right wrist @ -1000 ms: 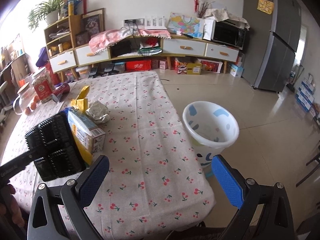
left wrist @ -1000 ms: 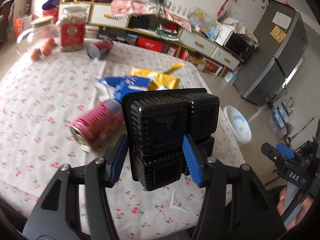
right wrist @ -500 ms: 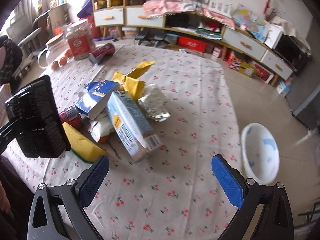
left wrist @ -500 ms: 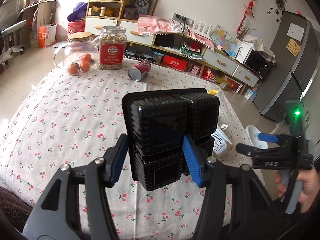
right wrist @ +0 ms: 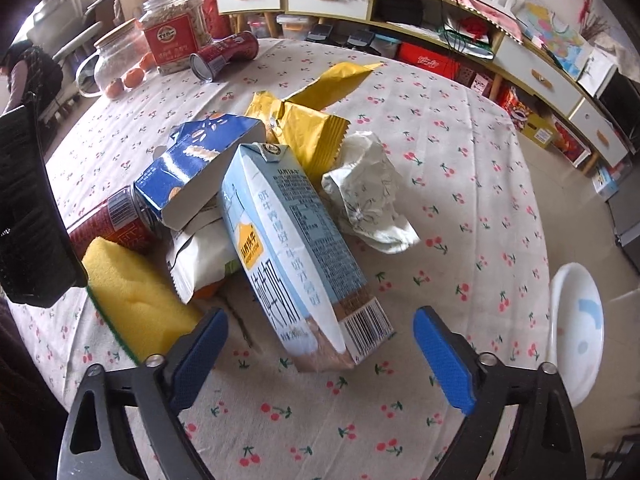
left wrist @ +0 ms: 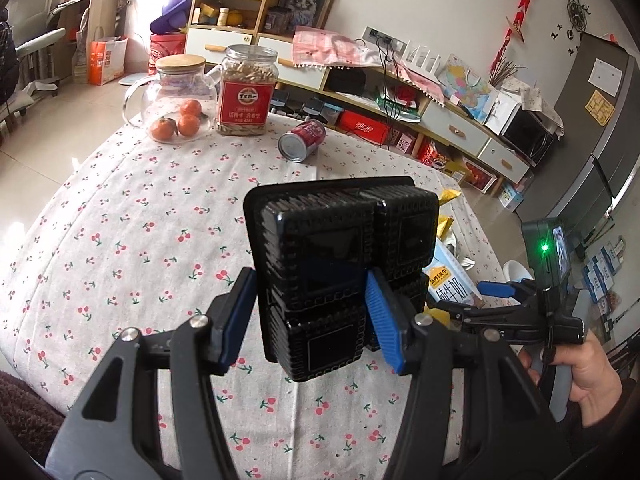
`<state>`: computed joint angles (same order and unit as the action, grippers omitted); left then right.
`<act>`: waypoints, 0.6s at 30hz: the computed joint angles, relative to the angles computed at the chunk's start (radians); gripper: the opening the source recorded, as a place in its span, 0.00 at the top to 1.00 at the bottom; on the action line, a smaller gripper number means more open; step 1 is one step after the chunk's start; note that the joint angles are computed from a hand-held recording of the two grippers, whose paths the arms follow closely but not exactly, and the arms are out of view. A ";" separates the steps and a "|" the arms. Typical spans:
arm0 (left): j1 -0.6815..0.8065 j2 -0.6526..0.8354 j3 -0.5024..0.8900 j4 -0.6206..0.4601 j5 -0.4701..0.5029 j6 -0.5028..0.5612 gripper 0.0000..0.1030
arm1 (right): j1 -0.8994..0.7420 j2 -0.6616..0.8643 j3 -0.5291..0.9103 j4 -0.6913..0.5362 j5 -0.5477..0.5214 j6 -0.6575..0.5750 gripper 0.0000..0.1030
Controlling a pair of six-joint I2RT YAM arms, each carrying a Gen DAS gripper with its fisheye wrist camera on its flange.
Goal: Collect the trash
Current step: 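Grasp the white milk carton on the table with the right gripper, then drop the carton into the white bin while the left gripper carries the tray there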
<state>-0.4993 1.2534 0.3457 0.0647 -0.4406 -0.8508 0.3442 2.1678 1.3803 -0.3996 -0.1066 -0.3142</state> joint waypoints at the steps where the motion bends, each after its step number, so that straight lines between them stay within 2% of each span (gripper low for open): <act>1: 0.003 0.005 0.001 0.004 0.005 0.000 0.44 | -0.001 0.007 0.009 -0.007 -0.006 -0.003 0.22; 2: 0.005 0.007 0.000 0.008 0.009 0.000 0.44 | 0.001 0.016 0.017 -0.014 -0.012 -0.005 0.24; 3: 0.005 0.005 0.000 0.006 0.007 -0.002 0.44 | 0.002 0.021 0.023 -0.020 -0.014 -0.007 0.36; 5: 0.004 0.002 -0.001 0.003 0.004 0.000 0.44 | 0.001 0.025 0.032 -0.037 -0.027 -0.020 0.43; 7: 0.005 -0.003 0.002 -0.003 0.005 0.001 0.44 | -0.001 0.002 0.013 -0.039 -0.037 -0.038 0.57; 10: -0.006 -0.005 0.012 -0.016 -0.009 0.001 0.45 | -0.014 -0.061 -0.046 -0.019 -0.070 -0.049 0.63; 18: -0.065 0.032 0.080 -0.024 -0.029 0.014 0.45 | -0.110 -0.252 -0.191 0.001 -0.229 -0.069 0.64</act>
